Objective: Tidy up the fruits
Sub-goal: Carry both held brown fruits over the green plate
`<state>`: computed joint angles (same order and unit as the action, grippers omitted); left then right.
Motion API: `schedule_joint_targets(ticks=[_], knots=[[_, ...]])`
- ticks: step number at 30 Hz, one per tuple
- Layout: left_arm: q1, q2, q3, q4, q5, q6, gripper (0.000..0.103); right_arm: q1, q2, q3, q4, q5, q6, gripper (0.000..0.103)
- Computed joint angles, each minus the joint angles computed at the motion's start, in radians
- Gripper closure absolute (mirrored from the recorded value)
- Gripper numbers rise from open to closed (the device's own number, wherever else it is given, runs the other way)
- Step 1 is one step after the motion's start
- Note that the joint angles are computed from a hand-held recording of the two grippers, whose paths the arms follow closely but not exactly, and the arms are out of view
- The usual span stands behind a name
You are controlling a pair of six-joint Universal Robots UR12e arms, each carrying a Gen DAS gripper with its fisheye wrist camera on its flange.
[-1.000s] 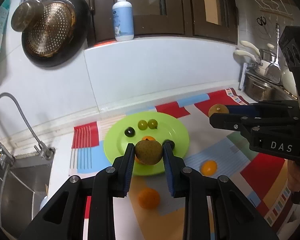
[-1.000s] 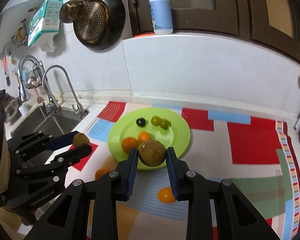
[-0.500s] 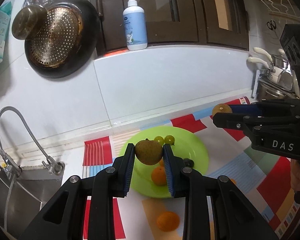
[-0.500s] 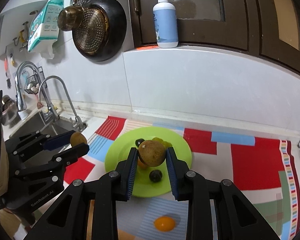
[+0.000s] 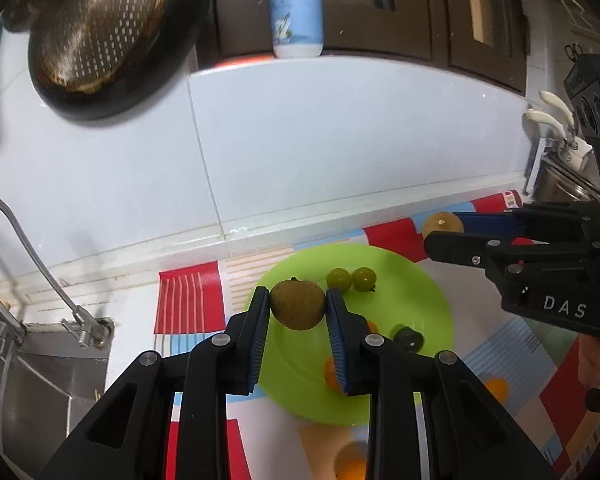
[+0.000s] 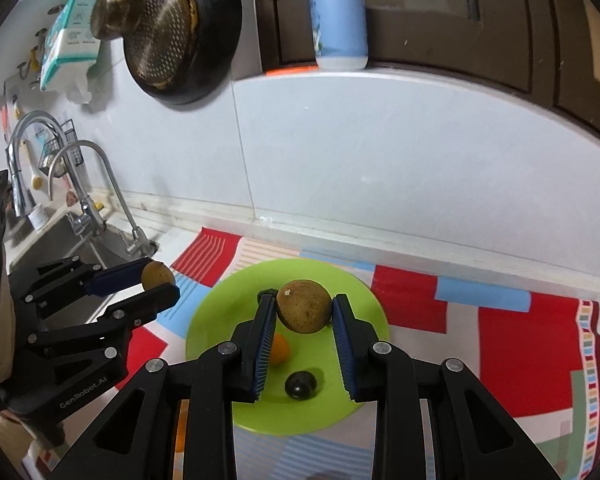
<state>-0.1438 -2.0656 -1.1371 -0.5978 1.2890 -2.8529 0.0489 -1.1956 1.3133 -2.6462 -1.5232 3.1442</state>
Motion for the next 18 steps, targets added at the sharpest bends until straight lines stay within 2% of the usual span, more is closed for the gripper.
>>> schedule_joint_targets(ticks=[18], knots=[[0.004, -0.097, 0.116, -0.145, 0.01, 0.0, 0.074, -0.012, 0.113, -0.142, 0.16, 0.076, -0.055, 0.073]])
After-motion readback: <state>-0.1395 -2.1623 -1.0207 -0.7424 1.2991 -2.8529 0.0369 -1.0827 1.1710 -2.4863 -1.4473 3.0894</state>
